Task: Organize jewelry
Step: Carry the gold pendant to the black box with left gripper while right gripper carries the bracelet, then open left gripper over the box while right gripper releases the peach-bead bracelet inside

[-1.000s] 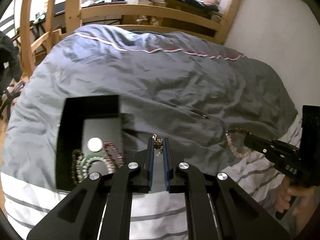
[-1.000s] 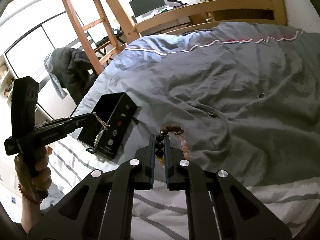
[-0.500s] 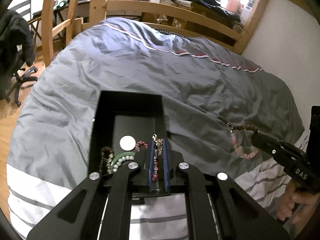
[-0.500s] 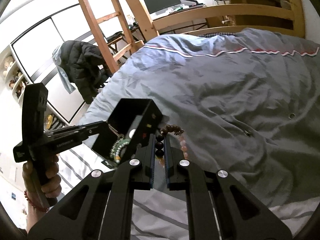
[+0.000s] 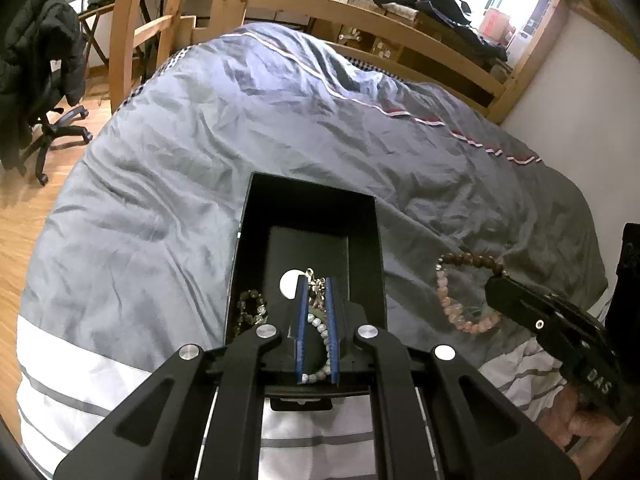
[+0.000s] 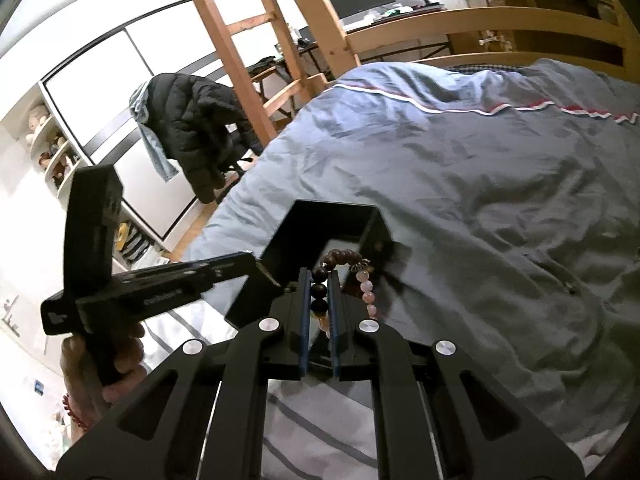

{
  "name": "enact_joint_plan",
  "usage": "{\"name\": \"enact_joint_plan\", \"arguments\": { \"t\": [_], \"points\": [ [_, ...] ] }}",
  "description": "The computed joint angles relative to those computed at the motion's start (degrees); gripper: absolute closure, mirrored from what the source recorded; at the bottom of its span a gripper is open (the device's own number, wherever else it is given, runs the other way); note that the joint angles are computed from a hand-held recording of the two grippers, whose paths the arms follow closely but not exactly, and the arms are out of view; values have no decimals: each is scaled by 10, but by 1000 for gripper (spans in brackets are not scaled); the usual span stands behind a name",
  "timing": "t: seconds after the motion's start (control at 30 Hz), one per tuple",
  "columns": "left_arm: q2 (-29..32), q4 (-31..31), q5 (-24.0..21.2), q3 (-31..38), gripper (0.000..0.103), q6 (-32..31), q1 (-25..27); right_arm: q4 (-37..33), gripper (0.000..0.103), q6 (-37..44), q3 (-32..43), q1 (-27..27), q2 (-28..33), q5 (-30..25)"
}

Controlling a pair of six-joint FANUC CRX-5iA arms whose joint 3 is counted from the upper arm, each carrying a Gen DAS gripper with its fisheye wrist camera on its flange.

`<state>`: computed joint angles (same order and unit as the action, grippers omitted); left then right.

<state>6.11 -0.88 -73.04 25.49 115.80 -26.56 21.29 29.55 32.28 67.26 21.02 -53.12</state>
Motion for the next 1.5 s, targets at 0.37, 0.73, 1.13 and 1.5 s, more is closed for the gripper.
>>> {"name": "enact_joint_plan", "arguments": {
  "t": [0.37, 0.73, 1.13, 1.5],
  "points": [
    [2, 27, -16, -17, 94, 25, 25, -42, 94, 42, 78, 4, 56, -16],
    [8, 28, -29, -13, 94, 24, 26, -34, 94, 93, 152, 15, 108, -111],
    [-2, -19, -22, -2, 34, 48, 12, -17, 57, 82, 109, 17, 89, -106],
    [-14, -18, 33, -15, 12, 51, 1, 87, 13, 24, 1, 25, 27, -102]
  ]
}}
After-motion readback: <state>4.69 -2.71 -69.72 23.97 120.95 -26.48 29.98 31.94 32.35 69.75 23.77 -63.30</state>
